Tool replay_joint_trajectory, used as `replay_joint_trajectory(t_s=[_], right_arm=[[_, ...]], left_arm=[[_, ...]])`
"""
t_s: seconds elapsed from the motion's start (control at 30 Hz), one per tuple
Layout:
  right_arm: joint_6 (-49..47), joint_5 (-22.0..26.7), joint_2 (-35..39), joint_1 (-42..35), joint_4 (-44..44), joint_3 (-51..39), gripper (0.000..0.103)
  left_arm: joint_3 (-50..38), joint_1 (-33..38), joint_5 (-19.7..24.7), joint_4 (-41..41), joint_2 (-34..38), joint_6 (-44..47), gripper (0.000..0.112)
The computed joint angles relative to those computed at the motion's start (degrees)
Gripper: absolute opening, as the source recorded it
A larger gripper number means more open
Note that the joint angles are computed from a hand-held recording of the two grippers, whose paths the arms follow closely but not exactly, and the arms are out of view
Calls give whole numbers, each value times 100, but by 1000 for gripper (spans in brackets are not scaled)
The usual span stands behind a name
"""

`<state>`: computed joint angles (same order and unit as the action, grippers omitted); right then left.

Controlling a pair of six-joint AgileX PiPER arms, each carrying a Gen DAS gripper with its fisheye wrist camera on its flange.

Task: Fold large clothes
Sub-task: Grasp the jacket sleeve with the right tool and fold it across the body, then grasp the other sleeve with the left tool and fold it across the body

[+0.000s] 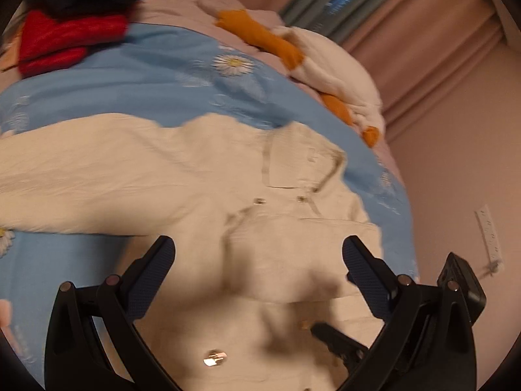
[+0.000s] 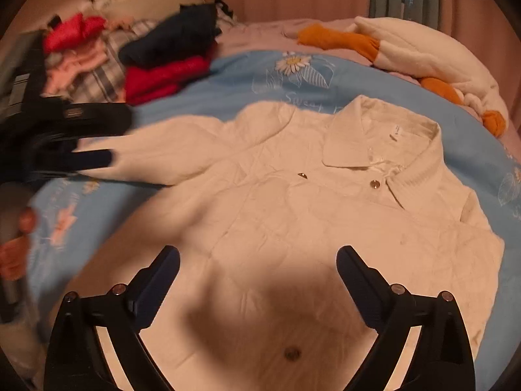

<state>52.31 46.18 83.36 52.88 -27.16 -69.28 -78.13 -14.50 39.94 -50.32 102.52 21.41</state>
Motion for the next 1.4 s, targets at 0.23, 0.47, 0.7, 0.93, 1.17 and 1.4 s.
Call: replay_joint_trajectory(t_s=[0.23, 0.47, 0.7, 0.93, 1.17, 1.4], right_arm=[[1063, -1008, -644, -1499, -125, 1170, 84], [1780, -1104, -34, -2235, -131, 1482, 59], [1970, -1179, 344, -2272, -187, 1293, 54], [2088, -1030, -71, -2032, -88, 1272, 71], [3048, -1027, -818, -1226, -742, 1627, 76], [4336, -749, -999, -116, -1599, 1794, 77]], left_arm=[[-1101, -531, 788, -1009, 1172, 417, 92], [-1904, -757, 718, -492, 2170, -311, 75], [-2041, -717, 599, -249, 2629, -445, 59], [-464, -202, 319, -1234, 1392, 668, 88], [1502, 1649, 405, -1926, -134, 1713, 91], [2507, 3577, 315, -2537, -581, 1977, 103]])
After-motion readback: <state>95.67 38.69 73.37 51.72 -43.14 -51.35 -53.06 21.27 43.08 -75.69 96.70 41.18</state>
